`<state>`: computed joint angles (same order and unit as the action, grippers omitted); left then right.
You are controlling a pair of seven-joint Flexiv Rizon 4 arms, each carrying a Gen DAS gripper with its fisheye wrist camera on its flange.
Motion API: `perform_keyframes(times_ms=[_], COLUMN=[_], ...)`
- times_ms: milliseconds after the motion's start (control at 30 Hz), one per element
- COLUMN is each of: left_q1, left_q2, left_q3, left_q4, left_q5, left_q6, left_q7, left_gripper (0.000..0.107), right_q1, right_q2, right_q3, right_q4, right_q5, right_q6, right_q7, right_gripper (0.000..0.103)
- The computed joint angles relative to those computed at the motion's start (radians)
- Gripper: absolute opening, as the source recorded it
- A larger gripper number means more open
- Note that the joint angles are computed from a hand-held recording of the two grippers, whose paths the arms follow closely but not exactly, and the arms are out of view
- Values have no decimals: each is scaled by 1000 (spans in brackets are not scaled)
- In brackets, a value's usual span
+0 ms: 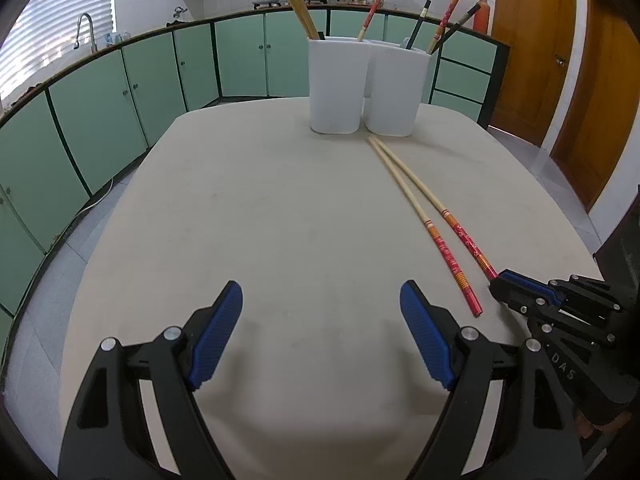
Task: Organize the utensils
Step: 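Grasp a red-patterned chopstick with the right gripper while the left gripper grasps the other, then carry both red-patterned chopsticks up over the white holder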
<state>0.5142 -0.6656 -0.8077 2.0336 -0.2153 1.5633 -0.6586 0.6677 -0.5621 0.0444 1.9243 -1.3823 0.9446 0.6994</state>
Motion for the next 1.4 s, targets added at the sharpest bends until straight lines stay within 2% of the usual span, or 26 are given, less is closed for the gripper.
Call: perform_keyframes(times_ms=[233, 433, 533, 600, 833, 933, 1000, 1067, 1167, 1400], left_q1=[16, -11, -54, -88, -159, -177, -180, -167, -143, -46], left_q2=[8, 19, 27, 33, 34, 31, 26, 22, 23, 42], left_q3=[-46, -52, -23, 8, 70, 87, 91, 81, 57, -42], left_q4=[39, 79, 83, 78, 55, 50, 47, 47, 44, 70], left_q5=[-9, -18, -12, -10, -2, 9, 20, 31, 27, 39], left_q6=[-29, -31, -21, -19, 7, 23, 36, 30, 1, 9], left_q7=[-13, -42, -62, -76, -106, -113, -115, -113, -106, -80], left_gripper=[78, 71, 64, 56, 47, 39, 21, 6, 5, 5], right_q1=[-26, -57, -71, -76, -98, -99, -96, -94, -84, -70], right_q2=[69, 108, 114, 118, 129, 127, 127, 128, 131, 165], right_q3=[18, 44, 51, 57, 66, 69, 72, 72, 75, 81], right_q4=[91, 142, 151, 154, 161, 154, 152, 149, 145, 152], right_q5=[-41, -82, -111, -126, -158, -152, -143, -139, -112, -94], right_q6=[-6, -25, -19, -21, -19, -28, -36, -39, -63, -108], right_q7=[107, 163, 191, 202, 225, 211, 201, 193, 153, 99], right_gripper=[6, 6, 6, 6, 6, 6, 6, 6, 6, 6])
